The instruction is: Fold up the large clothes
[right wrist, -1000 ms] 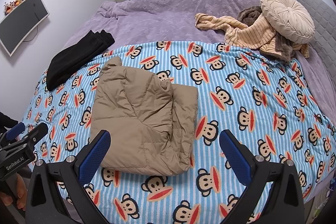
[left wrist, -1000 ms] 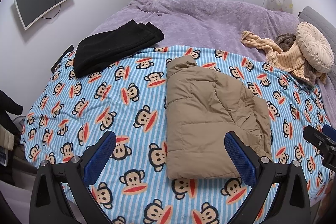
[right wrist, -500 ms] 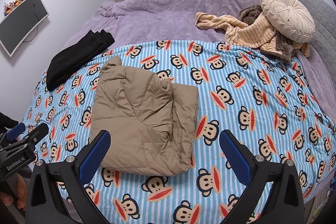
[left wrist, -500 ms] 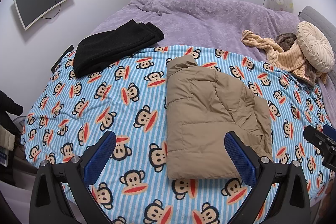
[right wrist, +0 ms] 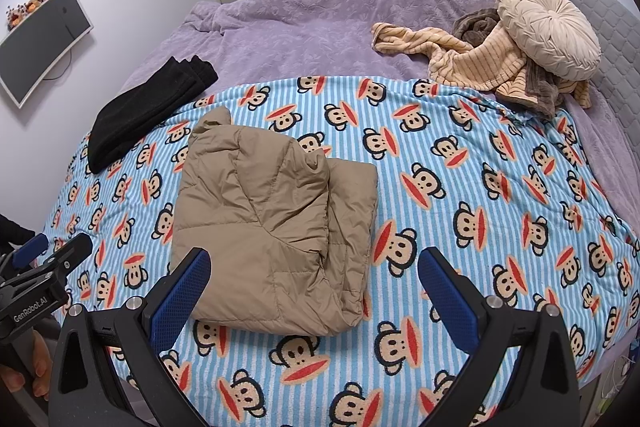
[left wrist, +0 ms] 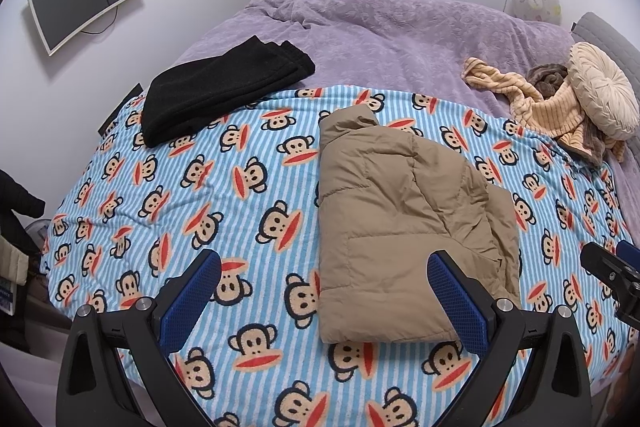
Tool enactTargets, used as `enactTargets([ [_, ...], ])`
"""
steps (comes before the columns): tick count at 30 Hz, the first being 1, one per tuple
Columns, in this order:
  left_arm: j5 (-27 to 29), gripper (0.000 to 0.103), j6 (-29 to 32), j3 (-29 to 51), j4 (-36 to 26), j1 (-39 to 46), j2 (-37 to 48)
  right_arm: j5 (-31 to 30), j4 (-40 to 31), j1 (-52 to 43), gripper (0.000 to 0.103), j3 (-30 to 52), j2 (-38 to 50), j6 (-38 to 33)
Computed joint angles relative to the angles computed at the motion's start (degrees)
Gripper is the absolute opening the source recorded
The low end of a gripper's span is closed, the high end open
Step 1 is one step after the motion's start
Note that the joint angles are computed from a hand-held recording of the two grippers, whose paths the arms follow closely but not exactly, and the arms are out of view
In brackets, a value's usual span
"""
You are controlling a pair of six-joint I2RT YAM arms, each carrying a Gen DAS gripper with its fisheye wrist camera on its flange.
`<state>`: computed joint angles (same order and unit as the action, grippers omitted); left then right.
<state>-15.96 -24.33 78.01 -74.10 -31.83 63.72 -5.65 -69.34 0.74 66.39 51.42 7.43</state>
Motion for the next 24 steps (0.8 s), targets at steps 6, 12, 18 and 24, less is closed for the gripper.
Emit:
enactTargets([
  [6, 0.17, 0.103, 0.26, -0.59, 0.23, 0.42, -0.08, 0.05, -0.02, 0.13, 0.103, -0.11, -0.09, 0.12],
  [12, 0.55, 0.103, 0.22, -0.67, 0.62, 0.71, 0.22, 0.22, 0.03, 0.3, 0.103, -0.23, -0.15, 0.33],
  [18, 0.97, 0.103, 0.46, -0.81, 1.09, 0.89, 0.39, 0.16, 0.05, 0.21, 0.103, -0.35, -0.17, 0.34],
  [24, 1.58, 0.103, 0.74, -0.15, 1.16, 1.36, 1.32, -0.01, 0.1, -0.04, 0.103, -0.34, -0.09, 0.02],
])
